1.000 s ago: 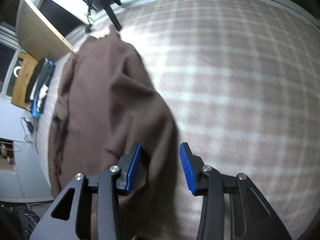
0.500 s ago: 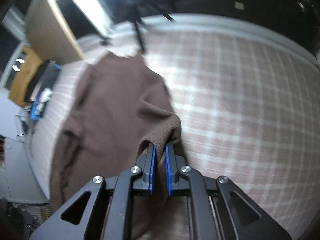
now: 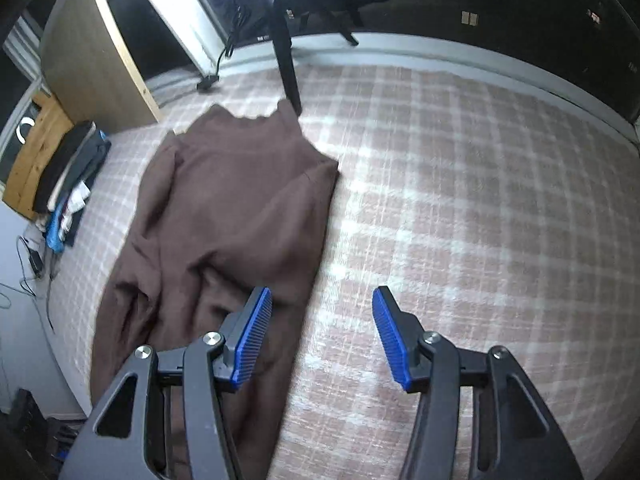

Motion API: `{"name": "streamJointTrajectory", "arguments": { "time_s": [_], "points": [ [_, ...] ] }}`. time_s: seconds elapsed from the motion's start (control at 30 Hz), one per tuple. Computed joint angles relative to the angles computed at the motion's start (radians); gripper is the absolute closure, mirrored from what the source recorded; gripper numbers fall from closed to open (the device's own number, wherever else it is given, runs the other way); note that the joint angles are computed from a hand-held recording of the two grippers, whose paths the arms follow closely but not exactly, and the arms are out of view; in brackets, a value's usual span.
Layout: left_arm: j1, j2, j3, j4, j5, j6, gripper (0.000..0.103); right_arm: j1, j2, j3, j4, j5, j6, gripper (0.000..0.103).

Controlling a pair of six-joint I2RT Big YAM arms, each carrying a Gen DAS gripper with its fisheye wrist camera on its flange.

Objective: Fold clothes

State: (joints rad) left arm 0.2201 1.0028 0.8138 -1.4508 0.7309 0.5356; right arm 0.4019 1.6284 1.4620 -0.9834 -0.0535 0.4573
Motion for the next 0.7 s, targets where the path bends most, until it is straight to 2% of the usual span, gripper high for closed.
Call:
{"name": "streamJointTrajectory", "arguments": {
  "time_s": [0.13, 0.2, 0.3, 0.4, 0.47, 0.63, 0.7],
  "points": [
    [0.03, 0.021, -0.004, -0.01, -0.049, 0.019, 0.101, 0.04, -0.058, -0.093, 0.05, -0.033, 0.003, 0.051],
    [0.037, 0.03, 0.004, -0.024, -0.048, 0.045, 0.101, 0.085, -0.1, -0.151, 0.079, -0.023, 0.005, 0.051],
    [0.025, 0.036, 0.014, -0.018, -0.053, 0.052, 0.101, 0.162, -0.139, -0.205, 0.112, 0.024, -0.056, 0.051],
    [0.06, 0.054, 0.034, -0.034, -0.073, 0.096, 0.101, 0.195, -0.111, -0.206, 0.08, 0.067, -0.083, 0.053],
    [0.106, 0.069, 0.052, -0.055, -0.087, 0.137, 0.101, 0.205, -0.088, -0.203, 0.063, 0.082, -0.089, 0.062],
    [0.192, 0.084, 0.081, -0.058, -0.126, 0.168, 0.103, 0.209, -0.037, -0.157, 0.061, 0.1, -0.124, 0.062],
    [0.209, 0.096, 0.1, -0.061, -0.109, 0.172, 0.103, 0.216, -0.006, -0.119, 0.045, 0.133, -0.157, 0.062]
  ]
}}
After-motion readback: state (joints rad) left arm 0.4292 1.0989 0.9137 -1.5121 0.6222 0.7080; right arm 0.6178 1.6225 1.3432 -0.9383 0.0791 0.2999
